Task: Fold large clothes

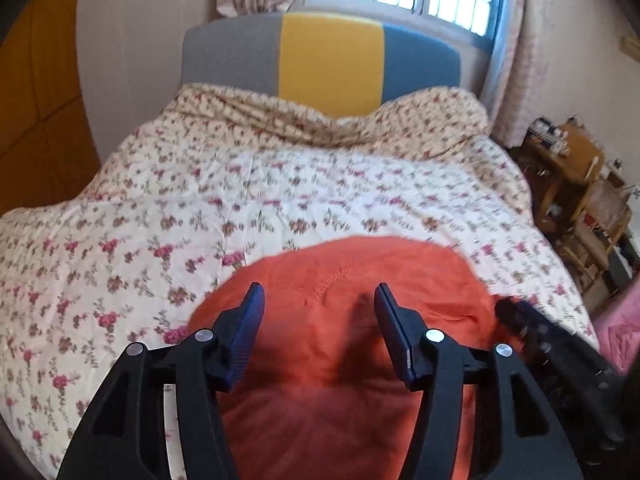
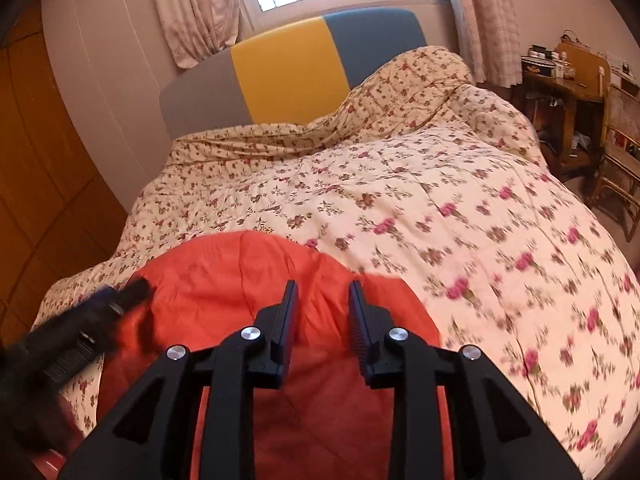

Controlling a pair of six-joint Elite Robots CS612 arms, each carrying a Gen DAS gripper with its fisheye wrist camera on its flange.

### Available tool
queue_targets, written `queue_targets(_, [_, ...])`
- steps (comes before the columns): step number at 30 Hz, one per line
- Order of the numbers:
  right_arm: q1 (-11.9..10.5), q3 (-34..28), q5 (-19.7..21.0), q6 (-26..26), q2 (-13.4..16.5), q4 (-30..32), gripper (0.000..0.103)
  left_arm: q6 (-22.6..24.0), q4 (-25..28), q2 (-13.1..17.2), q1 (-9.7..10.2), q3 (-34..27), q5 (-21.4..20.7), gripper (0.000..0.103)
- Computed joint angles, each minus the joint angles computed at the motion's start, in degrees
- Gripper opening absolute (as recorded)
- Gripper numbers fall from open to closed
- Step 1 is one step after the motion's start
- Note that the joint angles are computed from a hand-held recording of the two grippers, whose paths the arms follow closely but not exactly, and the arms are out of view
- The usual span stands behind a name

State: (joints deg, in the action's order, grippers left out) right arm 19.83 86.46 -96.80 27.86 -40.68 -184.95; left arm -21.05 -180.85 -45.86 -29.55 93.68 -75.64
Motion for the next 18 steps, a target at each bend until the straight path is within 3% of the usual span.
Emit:
queue_targets(3, [-0.16,-2.86,-0.45,0.47,1.51,4.00,0.026,1.74,-0.68,1.47,-0.57,-0.58,3.13,0.059])
queue_targets(6, [-0.74,-3.67,3.30,1.41,3.22,5.56,0.025,6.32,-4.95,2.49,-1.72,0.42,6.98,0.059])
queue_targets(11, [-0.23,-3.23,1.15,1.33,3.97,4.37,0.025,6.98,-6.84,3.32,-1.43,0.45,5.42,0.059])
queue_targets(18, [0.49,-4.40,-2.58,1.96,5.73,2.69,0.025,8.16,-9.78,5.02,-1.69,-0.04,6.44,0.059])
